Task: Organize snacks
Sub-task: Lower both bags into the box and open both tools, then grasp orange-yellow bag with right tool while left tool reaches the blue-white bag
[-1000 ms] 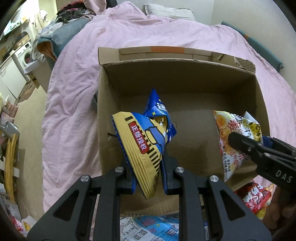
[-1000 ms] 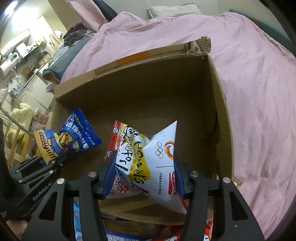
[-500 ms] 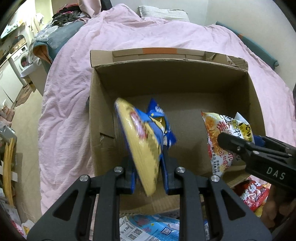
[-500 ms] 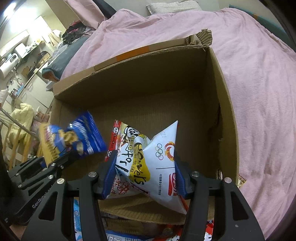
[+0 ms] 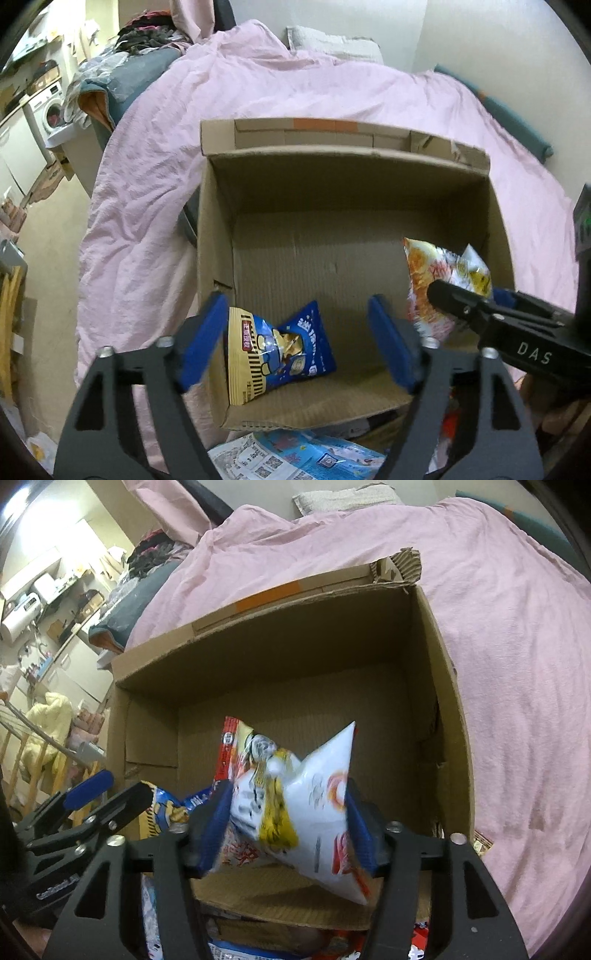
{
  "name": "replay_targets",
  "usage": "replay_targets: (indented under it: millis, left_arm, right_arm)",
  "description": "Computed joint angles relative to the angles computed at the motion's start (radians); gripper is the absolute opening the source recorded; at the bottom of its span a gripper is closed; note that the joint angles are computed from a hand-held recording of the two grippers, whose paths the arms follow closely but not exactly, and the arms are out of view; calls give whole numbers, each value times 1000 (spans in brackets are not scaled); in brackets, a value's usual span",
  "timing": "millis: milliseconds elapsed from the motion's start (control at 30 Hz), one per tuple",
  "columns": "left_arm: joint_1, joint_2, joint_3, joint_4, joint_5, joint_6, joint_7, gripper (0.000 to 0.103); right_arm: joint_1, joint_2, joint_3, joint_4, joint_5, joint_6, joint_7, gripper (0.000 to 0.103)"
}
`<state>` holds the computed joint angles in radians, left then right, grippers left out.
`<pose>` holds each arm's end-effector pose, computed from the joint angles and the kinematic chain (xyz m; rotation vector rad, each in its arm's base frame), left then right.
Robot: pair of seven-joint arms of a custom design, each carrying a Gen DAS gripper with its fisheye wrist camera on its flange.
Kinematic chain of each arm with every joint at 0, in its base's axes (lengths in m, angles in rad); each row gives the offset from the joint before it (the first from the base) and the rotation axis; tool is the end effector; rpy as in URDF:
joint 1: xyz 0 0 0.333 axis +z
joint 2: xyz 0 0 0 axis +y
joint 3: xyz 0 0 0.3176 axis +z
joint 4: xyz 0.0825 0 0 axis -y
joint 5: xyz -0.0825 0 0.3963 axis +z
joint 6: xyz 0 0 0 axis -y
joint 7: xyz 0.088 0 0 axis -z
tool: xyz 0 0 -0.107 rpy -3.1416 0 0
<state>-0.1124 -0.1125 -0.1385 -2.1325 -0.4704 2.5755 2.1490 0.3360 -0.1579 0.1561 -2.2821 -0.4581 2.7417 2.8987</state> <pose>0.5532 -0.1363 0.5134 -1.4091 2.3881 -0.8509 0.4699 0.2746 0.4803 -1.3109 2.1170 -0.3211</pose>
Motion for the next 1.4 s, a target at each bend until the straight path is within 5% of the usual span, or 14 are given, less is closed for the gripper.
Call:
replay_targets:
  millis: [100, 667, 1100, 1400]
  left_arm:
    - [1, -1, 3, 2, -7, 1, 3, 79]
    - [-13, -52, 14, -54, -45, 99, 43, 79]
    - [19, -89, 52, -45, -112, -24, 36, 80]
    - [-3, -178, 83, -111, -212, 21, 149, 86]
  right_arm:
    - [-21, -18, 14, -11, -66, 17, 72, 89]
    - [-21, -70, 42, -3, -116, -81, 108, 90]
    - [-20, -192, 84, -68, -149, -125, 183, 90]
    - [-3, -258, 109, -108, -136, -151, 210, 90]
